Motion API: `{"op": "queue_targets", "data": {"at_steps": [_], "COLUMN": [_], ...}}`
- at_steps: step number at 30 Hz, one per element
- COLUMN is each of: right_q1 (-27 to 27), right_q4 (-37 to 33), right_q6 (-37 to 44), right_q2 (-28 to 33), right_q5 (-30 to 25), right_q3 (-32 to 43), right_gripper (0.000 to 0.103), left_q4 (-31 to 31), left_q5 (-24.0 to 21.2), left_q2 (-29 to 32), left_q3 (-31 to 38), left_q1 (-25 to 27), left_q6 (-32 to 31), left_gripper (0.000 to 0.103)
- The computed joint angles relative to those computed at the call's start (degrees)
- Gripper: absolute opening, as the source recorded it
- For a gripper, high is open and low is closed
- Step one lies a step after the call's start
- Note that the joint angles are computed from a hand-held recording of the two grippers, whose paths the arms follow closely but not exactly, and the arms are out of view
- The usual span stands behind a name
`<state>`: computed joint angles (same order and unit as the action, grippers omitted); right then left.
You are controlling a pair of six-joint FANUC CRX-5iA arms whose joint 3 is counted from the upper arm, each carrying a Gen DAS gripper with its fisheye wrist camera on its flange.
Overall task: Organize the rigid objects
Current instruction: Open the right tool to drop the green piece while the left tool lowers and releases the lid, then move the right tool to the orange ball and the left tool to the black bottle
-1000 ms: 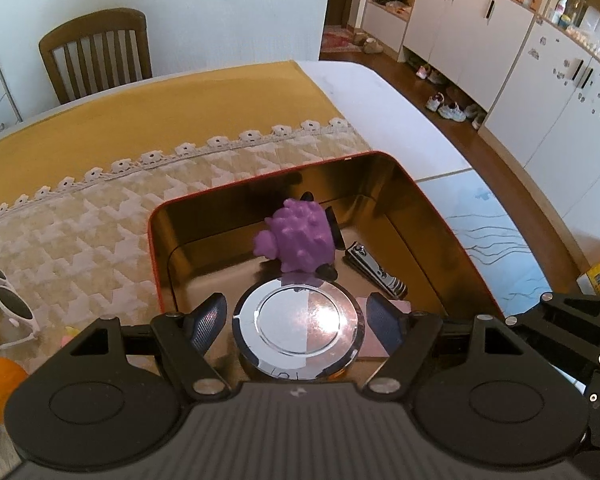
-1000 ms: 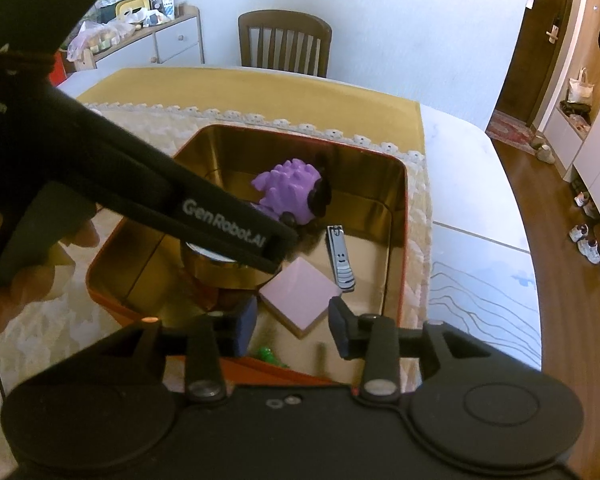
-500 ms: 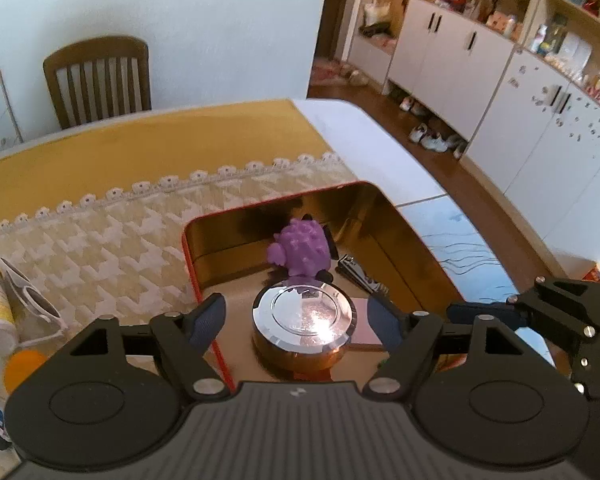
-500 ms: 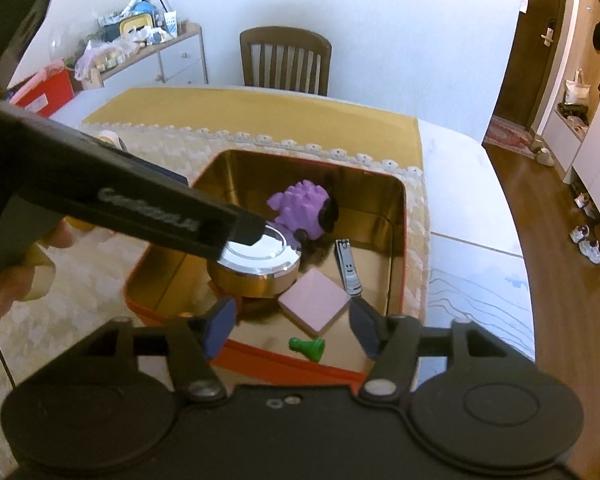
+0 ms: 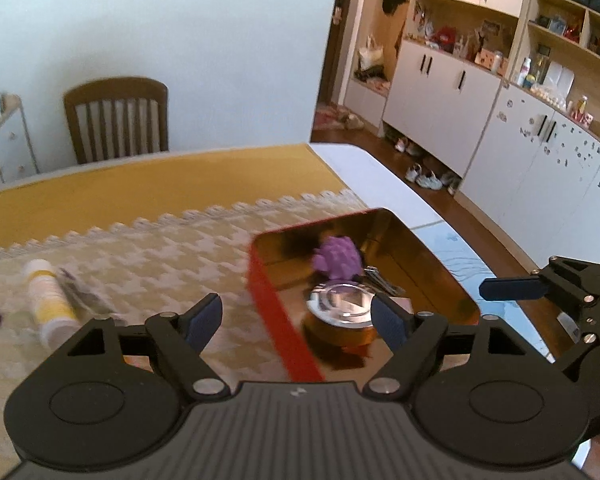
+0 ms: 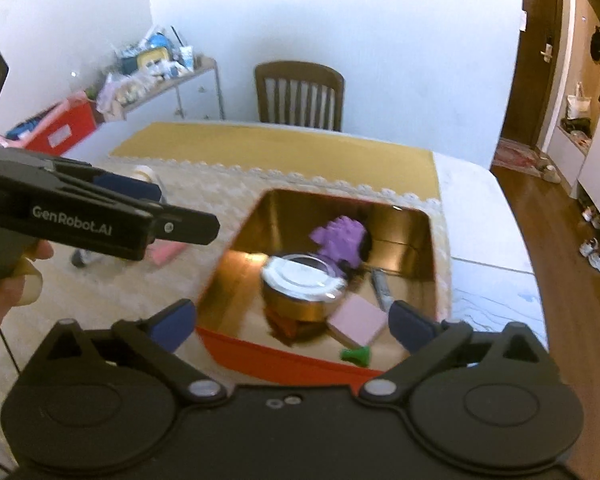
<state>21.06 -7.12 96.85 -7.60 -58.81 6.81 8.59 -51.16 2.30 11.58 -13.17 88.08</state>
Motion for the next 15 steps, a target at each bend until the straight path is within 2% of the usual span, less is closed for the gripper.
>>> {"op": "queue_targets", "data": {"at_steps": [2, 15], "right_q1": [1.4, 12.1], "right_q4": [0.6, 8.4], "right_q6": [-1.4, -13.7], "right_q2": [-0.5, -1.1], "right_q5": [0.5, 3.8], "right_q3": [-0.4, -3.0], "right_gripper": [0.103, 0.103], "left_q4": [0.9, 11.8], "left_q5": [0.7, 2.2], "left_q2": [-1.6, -11.6], "left_q3": [-1.8, -14.3], "left_q1": [1.2, 12.6], "left_q6": [-1.8, -16.1], "left_gripper": [0.085, 0.085]}}
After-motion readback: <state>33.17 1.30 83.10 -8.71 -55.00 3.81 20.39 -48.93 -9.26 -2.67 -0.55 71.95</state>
